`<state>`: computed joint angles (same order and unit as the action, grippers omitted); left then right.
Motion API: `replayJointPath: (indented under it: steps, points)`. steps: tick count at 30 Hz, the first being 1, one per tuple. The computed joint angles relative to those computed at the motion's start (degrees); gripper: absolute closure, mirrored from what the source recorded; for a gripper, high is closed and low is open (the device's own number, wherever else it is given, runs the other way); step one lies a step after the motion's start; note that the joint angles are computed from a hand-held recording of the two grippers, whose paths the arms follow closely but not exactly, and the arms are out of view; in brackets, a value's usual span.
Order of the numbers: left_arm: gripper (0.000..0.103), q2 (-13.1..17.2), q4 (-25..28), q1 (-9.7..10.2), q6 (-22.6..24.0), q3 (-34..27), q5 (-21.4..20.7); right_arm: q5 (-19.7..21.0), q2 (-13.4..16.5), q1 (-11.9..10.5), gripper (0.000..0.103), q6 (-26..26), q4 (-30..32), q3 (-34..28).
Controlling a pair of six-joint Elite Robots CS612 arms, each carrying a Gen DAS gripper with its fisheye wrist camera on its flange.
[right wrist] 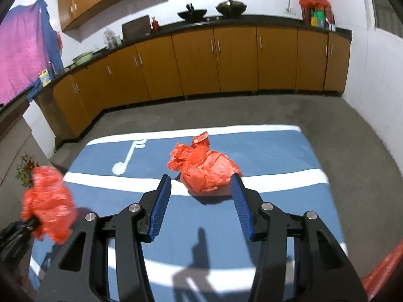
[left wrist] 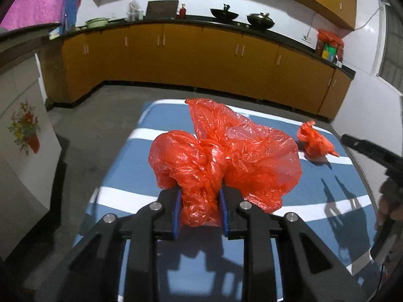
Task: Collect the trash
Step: 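Grasp the small red bag with the right gripper while the left gripper holds the large red bag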
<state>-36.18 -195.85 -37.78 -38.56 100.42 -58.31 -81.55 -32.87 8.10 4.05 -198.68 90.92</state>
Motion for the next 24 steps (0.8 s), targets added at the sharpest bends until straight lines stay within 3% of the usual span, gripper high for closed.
replayJointPath:
  steps: [8, 13, 15, 20, 24]
  points:
    - [0.078, 0.2, -0.2, 0.56, 1.3, -0.5, 0.3, -2.9, 3.3, 1.4, 0.058, -1.3, 2.7, -4.8]
    - [0.078, 0.5, 1.0, 0.59, 1.4, -1.1, -0.4, -4.8, 3.8, 2.1, 0.085, -3.5, 6.5, -6.4]
    - [0.078, 0.5, 1.2, 0.61, 1.6, -1.2, -0.5, -4.7, 3.7, 2.1, 0.093, -4.2, 6.3, -6.1]
    - [0.077, 0.1, 0.9, 0.28, 2.5, -0.9, -0.6, -2.9, 2.3, 1.0, 0.097, -2.8, 4.6, -3.3]
    - [0.077, -0.5, -0.2, -0.34, 3.4, -0.1, -1.0, -0.5, -0.5, -0.4, 0.098, -2.2, 1.1, 2.1]
